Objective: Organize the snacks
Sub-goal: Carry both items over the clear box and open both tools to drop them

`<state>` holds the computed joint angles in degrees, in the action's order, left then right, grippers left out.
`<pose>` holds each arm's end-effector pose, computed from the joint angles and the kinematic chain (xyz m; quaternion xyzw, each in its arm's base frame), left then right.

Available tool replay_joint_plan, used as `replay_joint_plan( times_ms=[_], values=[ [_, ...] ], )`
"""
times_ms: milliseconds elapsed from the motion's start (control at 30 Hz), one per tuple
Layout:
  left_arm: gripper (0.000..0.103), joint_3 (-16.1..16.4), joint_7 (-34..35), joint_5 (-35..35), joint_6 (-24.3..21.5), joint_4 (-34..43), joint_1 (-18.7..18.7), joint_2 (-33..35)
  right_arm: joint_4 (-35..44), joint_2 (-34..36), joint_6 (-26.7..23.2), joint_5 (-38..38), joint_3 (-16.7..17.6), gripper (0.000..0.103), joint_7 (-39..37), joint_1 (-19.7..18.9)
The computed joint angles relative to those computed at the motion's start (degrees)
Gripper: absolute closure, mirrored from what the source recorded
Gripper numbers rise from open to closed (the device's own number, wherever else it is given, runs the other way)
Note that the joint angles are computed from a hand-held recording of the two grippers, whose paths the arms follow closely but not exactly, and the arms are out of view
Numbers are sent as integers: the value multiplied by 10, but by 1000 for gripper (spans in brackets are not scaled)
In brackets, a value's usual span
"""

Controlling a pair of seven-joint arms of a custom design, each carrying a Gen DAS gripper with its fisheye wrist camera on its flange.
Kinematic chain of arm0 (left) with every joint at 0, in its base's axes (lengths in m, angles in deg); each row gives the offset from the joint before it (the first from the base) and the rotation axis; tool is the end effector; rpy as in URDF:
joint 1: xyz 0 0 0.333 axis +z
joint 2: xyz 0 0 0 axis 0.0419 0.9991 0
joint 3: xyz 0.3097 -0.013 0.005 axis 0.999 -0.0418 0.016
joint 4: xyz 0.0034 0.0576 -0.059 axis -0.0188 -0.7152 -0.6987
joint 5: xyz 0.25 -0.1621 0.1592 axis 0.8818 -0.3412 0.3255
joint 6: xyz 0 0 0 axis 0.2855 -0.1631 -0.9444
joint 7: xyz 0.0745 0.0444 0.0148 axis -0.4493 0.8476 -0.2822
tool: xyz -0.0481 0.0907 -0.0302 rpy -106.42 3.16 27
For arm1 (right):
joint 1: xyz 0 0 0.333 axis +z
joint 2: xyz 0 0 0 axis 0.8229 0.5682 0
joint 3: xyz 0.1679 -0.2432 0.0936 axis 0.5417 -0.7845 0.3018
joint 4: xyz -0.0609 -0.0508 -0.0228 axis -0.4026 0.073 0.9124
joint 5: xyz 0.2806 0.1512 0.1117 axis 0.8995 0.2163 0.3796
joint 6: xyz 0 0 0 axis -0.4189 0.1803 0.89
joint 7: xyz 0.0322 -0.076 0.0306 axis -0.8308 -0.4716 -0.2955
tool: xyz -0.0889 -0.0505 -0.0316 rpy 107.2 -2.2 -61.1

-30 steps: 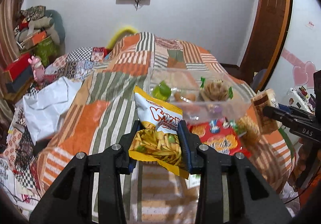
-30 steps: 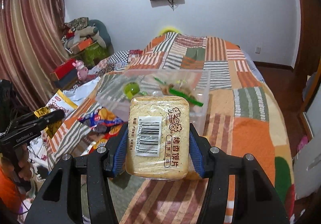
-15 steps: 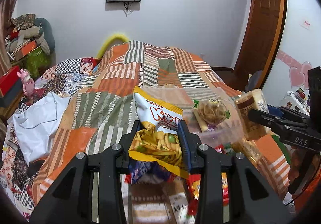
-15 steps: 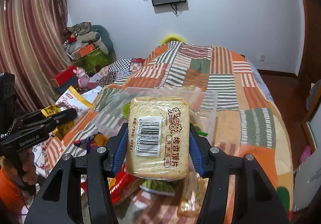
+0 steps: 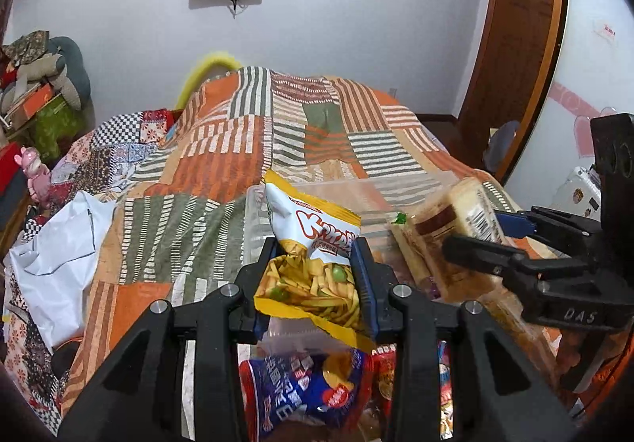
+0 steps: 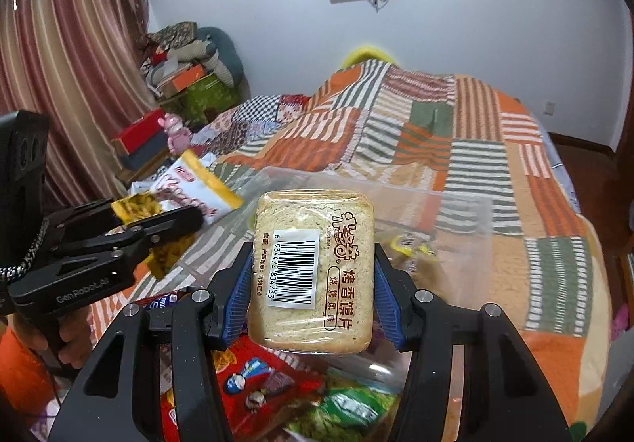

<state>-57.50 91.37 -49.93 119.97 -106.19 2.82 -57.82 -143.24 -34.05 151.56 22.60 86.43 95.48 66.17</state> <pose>0.6951 -0.1044 0.5085 -0.5558 0.7190 -0.3593 0.2121 0.6854 0.2295 0.4511 -0.7187 0.5353 -0.1611 0.4135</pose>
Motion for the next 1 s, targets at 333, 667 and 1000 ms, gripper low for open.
replay_joint_plan(
  times_ms=[333,667,1000],
  values=[
    [67,12,-19,20,-84,109,-12,69,103,61,-76,-14,-29,52,32,19],
    [66,16,-31,28,-161,195,-19,119,140,79,-103,-77,-70,51,67,48],
    [64,11,-32,17,-159,168,-14,101,131,71,-122,-75,-66,50,65,46]
  ],
)
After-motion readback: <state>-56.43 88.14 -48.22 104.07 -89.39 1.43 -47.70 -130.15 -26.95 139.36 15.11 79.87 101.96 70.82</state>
